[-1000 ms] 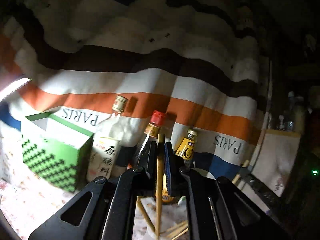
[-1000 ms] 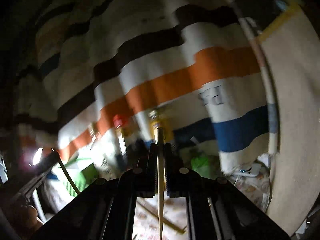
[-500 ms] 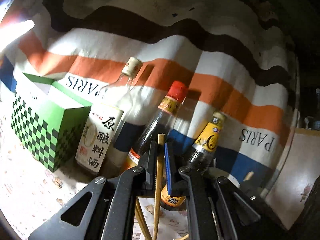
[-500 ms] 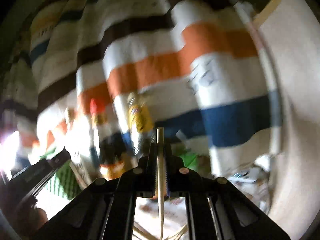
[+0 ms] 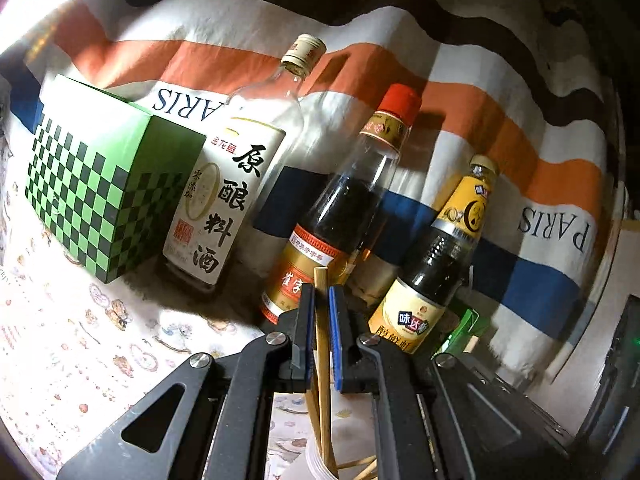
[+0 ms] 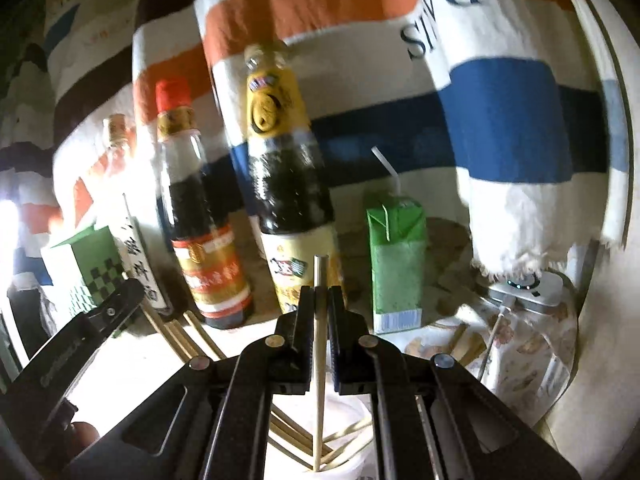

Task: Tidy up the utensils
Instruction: 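Lower both chopsticks into the clear cup with both grippers, then open the left gripper while the right gripper opens, releasing both chopsticks into the cup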

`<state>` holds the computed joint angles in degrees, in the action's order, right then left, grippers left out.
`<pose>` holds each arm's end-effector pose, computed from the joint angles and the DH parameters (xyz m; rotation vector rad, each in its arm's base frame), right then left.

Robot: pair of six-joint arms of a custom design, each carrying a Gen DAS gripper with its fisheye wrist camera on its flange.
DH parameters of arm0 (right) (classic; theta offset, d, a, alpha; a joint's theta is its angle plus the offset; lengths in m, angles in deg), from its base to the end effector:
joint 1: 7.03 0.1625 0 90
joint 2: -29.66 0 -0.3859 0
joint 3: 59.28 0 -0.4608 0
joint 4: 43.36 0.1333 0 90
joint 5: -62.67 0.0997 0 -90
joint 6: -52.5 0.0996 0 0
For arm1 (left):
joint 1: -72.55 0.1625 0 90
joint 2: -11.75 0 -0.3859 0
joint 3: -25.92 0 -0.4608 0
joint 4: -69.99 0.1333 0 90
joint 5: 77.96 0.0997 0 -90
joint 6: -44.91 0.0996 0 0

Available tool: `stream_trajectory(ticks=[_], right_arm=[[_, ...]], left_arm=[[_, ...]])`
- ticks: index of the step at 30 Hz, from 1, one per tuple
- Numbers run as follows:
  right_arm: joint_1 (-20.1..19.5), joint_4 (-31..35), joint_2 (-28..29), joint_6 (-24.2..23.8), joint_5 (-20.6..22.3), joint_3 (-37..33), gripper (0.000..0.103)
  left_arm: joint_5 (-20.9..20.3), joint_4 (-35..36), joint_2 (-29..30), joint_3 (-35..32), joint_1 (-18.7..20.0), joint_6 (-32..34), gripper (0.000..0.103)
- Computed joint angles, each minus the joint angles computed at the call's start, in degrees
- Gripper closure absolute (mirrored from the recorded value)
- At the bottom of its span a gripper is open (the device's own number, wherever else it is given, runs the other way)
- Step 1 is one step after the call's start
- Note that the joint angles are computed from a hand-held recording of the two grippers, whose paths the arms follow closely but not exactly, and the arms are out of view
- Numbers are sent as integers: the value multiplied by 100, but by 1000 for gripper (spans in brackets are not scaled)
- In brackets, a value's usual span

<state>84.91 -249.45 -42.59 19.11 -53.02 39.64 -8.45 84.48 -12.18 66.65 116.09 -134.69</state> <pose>0.1111 -0.6168 0.4220 0.1595 -1.8438 1.6086 -0.4799 -0.6880 0.0522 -0.7969 -2.5082 1.5404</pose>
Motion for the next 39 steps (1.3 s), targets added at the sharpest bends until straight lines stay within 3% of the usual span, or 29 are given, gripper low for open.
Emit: stream_trajectory(ticks=[7, 13, 17, 19, 23, 27, 33, 36, 39], right_arm=[[8, 34, 184, -127, -370, -207, 95], [-27, 211, 131, 47, -435, -240, 95], [-123, 509, -83, 440, -295, -145, 95], [-144, 637, -137, 575, -257, -137, 95], [-128, 688, -127, 527, -336, -178, 95], [-93, 656, -126, 521, -406, -197, 94], [-80, 608, -379, 699, -345, -54, 83], [-46, 503, -437, 660, -354, -23, 83], [47, 197, -413, 439, -464, -28, 78]], left_arm=[[-15, 275, 212, -314, -15, 60, 97], [-96, 483, 398, -538, 7, 191, 97], [-166, 817, 619, -871, 3, 192, 97], [-228, 673, 556, -698, -34, 408, 97], [-258, 777, 639, -788, -57, 589, 97], [-273, 1030, 780, -1045, -69, 651, 91], [-397, 686, 418, -544, -105, 914, 60], [-376, 659, 265, -391, -83, 919, 56], [-455, 511, 45, -122, -91, 1169, 45]])
